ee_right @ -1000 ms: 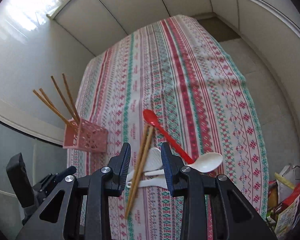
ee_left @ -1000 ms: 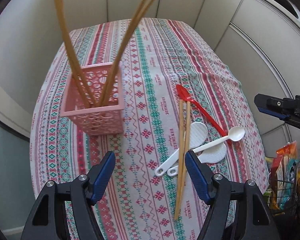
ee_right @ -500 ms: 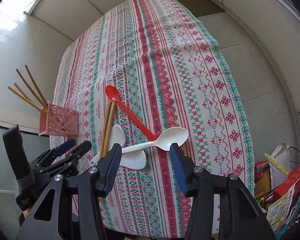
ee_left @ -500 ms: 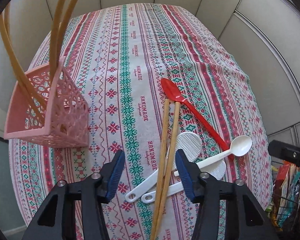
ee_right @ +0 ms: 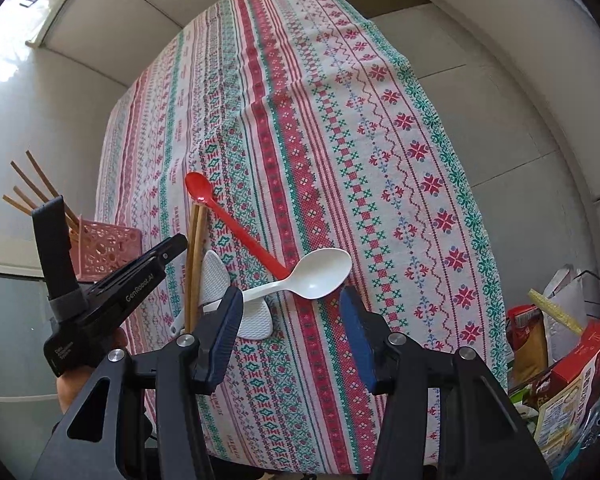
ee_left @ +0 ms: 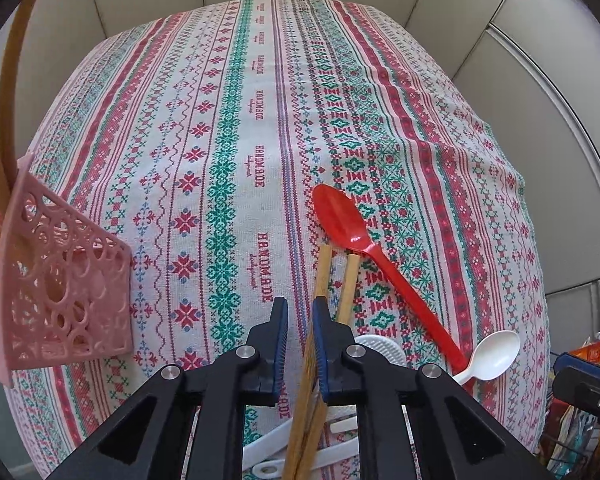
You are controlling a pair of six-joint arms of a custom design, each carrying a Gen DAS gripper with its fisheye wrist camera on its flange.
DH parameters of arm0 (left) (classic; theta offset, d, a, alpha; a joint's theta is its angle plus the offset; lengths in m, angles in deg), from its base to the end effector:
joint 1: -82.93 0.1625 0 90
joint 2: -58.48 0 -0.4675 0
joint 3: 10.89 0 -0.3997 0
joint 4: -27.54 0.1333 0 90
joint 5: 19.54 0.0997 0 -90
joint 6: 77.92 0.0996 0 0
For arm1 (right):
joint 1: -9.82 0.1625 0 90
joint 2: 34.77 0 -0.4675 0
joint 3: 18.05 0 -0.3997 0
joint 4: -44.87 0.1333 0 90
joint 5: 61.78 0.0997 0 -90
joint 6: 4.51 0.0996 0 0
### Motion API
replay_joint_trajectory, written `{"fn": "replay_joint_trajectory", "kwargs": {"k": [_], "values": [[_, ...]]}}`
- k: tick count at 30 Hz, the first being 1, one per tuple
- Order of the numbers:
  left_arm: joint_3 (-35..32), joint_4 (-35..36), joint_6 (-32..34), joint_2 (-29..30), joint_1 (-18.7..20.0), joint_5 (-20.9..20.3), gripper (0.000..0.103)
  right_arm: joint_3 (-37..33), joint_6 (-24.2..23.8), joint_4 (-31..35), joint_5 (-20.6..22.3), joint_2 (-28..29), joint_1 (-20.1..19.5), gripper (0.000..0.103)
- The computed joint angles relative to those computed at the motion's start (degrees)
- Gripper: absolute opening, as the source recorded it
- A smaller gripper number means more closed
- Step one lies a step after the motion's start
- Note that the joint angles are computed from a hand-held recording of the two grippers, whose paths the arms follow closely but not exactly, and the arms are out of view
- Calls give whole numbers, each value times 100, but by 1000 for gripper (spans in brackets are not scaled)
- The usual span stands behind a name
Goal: Organize utensils
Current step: 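Close the left tool on a wooden chopstick lying on the cloth, then grasp another chopstick with the right tool while the left tool lifts its chopstick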
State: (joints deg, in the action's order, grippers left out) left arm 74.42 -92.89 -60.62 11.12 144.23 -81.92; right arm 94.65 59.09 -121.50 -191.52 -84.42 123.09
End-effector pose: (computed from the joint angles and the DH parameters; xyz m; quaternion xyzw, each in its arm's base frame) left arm -0.1879 -0.7170 0.1601 0.3930 0.8859 0.0397 0.2433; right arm 0.3004 -0.5223 0.1109 -0.3590 -0.8633 0.3113 0.1702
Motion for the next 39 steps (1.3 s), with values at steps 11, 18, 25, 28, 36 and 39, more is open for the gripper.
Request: {"fn": "replay_joint_trajectory", "kwargs": {"k": [11,18,25,28,36,39], "values": [[35,-109,84,118,-42,78,13,99,64,-74,7,-53,-22,53],[143,-285,291,147,-93,286,12,114,87,-81,11,-64,-17,53],[278,-443,466,-16,-116,339,7,128,117,-77,48,-60,-40,53],[321,-469,546,-208,-120,135,7,135,159,-121,55,-49,-57,53],[492,-530,881,-821,-137,-564,7,-42,33,-248,211,103,-118,53],[491,-550,927,-981,-123,-750,7,-160,-8,-231,277,182,-143,53]]}}
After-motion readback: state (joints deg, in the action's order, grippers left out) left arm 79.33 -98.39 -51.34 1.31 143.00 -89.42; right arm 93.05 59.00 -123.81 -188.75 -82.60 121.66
